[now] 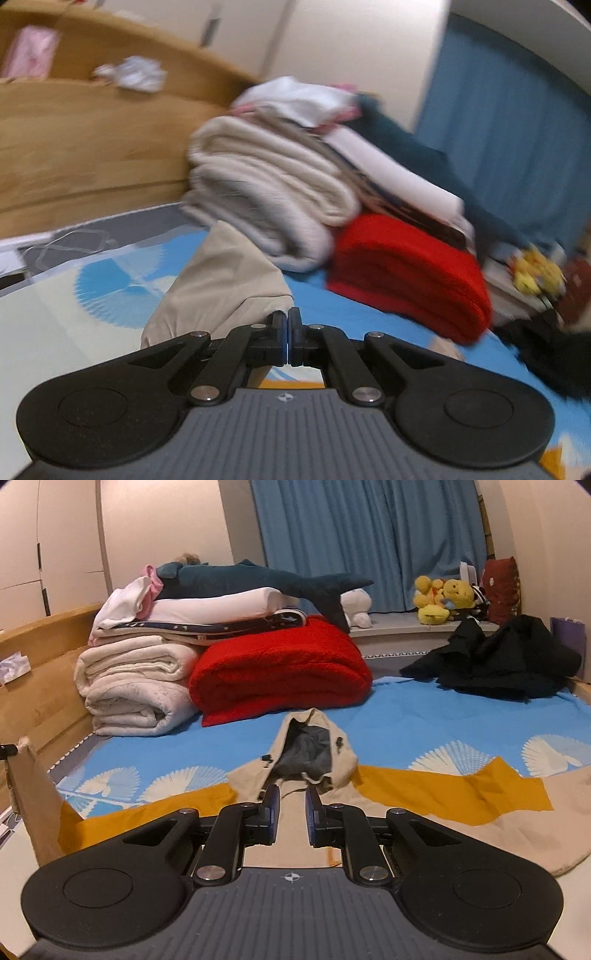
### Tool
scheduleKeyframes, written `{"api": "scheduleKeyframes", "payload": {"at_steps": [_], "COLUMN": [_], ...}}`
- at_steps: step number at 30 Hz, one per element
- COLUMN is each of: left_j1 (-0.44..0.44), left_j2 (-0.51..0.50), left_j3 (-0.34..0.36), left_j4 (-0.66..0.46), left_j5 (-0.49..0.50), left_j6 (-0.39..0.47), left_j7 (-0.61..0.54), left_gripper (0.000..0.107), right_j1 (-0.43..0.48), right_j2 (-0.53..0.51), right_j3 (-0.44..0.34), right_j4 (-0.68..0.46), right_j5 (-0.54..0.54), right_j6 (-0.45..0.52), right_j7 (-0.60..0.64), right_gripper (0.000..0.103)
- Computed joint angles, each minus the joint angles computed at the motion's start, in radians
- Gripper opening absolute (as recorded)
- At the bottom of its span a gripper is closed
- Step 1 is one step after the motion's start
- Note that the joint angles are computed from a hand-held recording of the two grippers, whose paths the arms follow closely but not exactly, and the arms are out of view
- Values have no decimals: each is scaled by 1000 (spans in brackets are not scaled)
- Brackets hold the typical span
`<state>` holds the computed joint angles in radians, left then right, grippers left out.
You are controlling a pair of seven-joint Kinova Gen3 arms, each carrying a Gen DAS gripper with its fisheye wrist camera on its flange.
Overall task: Fold large clothes
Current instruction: 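Fold the held sleeve across the jacket body with the left tool, then open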
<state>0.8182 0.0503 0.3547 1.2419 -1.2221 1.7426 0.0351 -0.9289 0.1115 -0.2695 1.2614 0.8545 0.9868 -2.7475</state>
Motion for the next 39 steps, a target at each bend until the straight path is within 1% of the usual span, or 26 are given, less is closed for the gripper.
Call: {"api": "scheduleKeyframes", "payload": {"at_steps": [1,2,3,4,5,6,8,10,11,12,13,14,15,16,17,20,22,25,27,29,30,32,34,35,38,39], "left_j1": [4,7,23,41,48,45,26,-9,-32,-53,-88,-117,-135,-140,-130,-118,-89,-61,-40,-22,-26,-12,34,45,53,56], "left_j2": [23,44,64,89,123,149,210,266,291,325,348,359,360,356,350,291,272,279,293,307,299,287,292,292,283,282], "left_j3": [15,12,-9,-30,-34,-19,61,154,200,246,293,321,330,321,293,155,62,-77,-170,-249,-264,-318,-381,-393,-392,-406], "left_j4": [6,-7,-27,-52,-86,-108,-155,-211,-241,-269,-279,-275,-266,-259,-262,-233,-238,-268,-293,-335,-329,-317,-332,-330,-307,-306], "left_j5": [0,16,32,42,50,49,30,65,105,146,187,227,266,288,298,361,364,408,468,541,572,619,637,636,634,643], "left_j6": [-6,-25,-57,-87,-123,-163,-245,-326,-367,-407,-448,-485,-506,-511,-500,-492,-422,-300,-219,-177,-180,-218,-218,-216,-220,-223], "left_j7": [17,26,26,10,-22,-55,-118,-189,-230,-271,-311,-352,-384,-400,-400,-335,-298,-279,-257,-257,-252,-270,-304,-310,-301,-306], "left_gripper": [0,0,0,0,0,0,0,0,6,25,38,57,59,59,59,59,59,58,58,58,58,59,60,60,60,60], "right_j1": [9,36,64,74,65,70,85,92,95,97,98,96,94,87,98,105,107,61,91,156,169,147,75,36,-22,-34], "right_j2": [-3,0,-3,-7,-7,-4,-1,5,9,12,13,16,22,29,33,48,55,79,107,144,164,205,236,252,295,306], "right_j3": [12,7,-1,3,21,21,25,29,32,36,39,42,44,57,52,59,63,127,102,17,-9,-10,61,97,140,151], "right_j4": [8,3,10,22,26,27,33,35,34,34,38,43,40,34,35,36,44,32,2,-30,-51,-97,-134,-149,-187,-194], "right_j5": [-29,-70,-95,-105,-108,-112,-131,-143,-149,-153,-151,-141,-138,-148,-154,-178,-190,-247,-306,-333,-337,-341,-348,-336,-296,-286], "right_j6": [-6,-2,-15,-28,-25,-20,-23,-12,-5,0,-1,2,15,28,26,14,-9,-35,-37,-35,-23,7,34,52,101,111], "right_j7": [4,12,12,12,16,23,42,39,34,26,16,-1,-12,-20,-33,-47,-37,27,107,189,229,311,386,415,495,515], "right_gripper": [15,15,15,15,15,15,15,15,15,17,17,18,26,33,35,35,35,35,37,40,41,43,44,44,44,44]}}
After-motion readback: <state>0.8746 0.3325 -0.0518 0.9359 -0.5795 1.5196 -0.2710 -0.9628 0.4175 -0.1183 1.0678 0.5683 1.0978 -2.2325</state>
